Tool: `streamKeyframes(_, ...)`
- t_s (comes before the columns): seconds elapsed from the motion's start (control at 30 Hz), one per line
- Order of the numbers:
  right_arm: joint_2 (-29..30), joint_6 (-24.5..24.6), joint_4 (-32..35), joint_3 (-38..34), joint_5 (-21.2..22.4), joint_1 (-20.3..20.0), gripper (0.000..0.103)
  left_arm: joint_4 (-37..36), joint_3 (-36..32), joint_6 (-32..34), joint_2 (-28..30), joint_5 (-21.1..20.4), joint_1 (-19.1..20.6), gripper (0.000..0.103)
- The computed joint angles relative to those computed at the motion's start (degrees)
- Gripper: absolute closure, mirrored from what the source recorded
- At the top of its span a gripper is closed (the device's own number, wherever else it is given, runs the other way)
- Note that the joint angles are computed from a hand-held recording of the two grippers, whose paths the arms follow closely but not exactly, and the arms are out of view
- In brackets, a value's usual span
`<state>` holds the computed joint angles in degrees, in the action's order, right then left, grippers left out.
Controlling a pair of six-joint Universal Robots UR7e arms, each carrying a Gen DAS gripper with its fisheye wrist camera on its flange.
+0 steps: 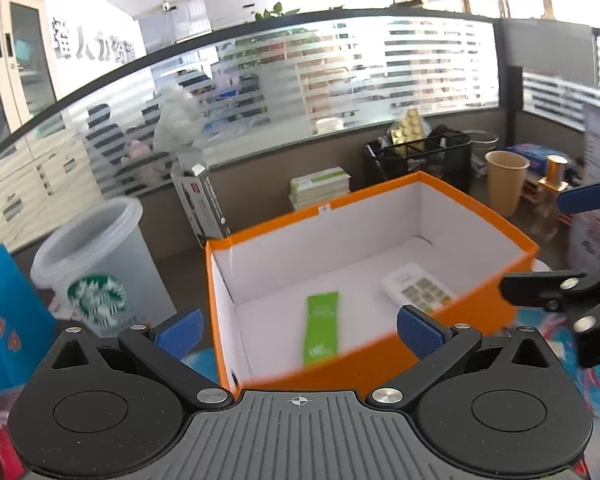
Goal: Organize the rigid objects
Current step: 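Grasp the red lighter with the left tool while the right tool grasps the clear cup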
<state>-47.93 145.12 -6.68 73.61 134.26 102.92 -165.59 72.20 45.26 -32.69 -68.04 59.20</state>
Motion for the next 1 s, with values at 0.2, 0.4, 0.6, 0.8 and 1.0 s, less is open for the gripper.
streamKeyframes(0.2,-3.34,0.73,-8.93,10.98,-0.71,-0.08,0.0,-3.43,6.35,-0.66,-3.31,-1.1,1.48,0.0)
streamKeyframes(0.4,-4.55,1.89,-14.61,19.23,-10.69,-1.93,0.0,-6.31,10.53,-1.58,-5.47,-1.81,3.13,0.0)
streamKeyframes(0.6,0.13,-3.73,-14.15,17.15,-15.87,-3.67,0.006,-4.82,10.87,-3.42,-5.29,-0.48,3.99,0.0)
streamKeyframes(0.8,3.37,-3.78,-10.82,12.57,-18.08,-5.54,0.042,-3.24,10.29,-4.19,-4.36,-0.39,4.42,0.0)
streamKeyframes(1.0,3.78,-1.31,-9.86,11.93,-16.13,-5.45,0.055,-2.16,9.44,-3.92,-2.58,-0.48,4.33,0.0)
